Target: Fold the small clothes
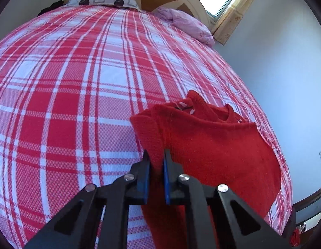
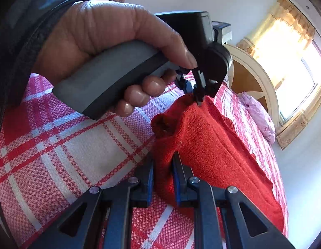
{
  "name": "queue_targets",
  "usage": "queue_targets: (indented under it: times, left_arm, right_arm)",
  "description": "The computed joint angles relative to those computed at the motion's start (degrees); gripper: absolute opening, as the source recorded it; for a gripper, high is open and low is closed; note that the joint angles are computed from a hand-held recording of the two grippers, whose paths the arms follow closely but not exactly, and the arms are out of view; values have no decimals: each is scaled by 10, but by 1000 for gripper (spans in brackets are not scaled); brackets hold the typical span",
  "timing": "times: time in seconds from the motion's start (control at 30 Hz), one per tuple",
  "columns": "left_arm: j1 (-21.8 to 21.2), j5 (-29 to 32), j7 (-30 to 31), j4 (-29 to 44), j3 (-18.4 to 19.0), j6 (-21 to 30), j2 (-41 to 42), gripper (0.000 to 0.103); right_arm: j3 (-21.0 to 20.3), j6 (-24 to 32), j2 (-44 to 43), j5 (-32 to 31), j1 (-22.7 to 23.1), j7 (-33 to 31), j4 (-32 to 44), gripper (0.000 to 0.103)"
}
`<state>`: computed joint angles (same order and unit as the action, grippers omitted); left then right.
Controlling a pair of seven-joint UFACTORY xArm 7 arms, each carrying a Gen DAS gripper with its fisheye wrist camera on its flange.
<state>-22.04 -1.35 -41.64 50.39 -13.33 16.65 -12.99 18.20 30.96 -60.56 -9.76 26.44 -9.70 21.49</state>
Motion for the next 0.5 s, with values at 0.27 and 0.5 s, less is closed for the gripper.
queue_targets:
  times: [0.27, 0.5]
  left_arm:
    - [0, 4, -6, 30, -2, 17, -6, 11]
    - [-13, -13, 2, 82, -6, 18, 15, 10]
  right_arm:
    - [-99, 31, -16, 84, 37, -37, 26, 10]
    - [-154, 51, -46, 149, 19, -69, 43, 9]
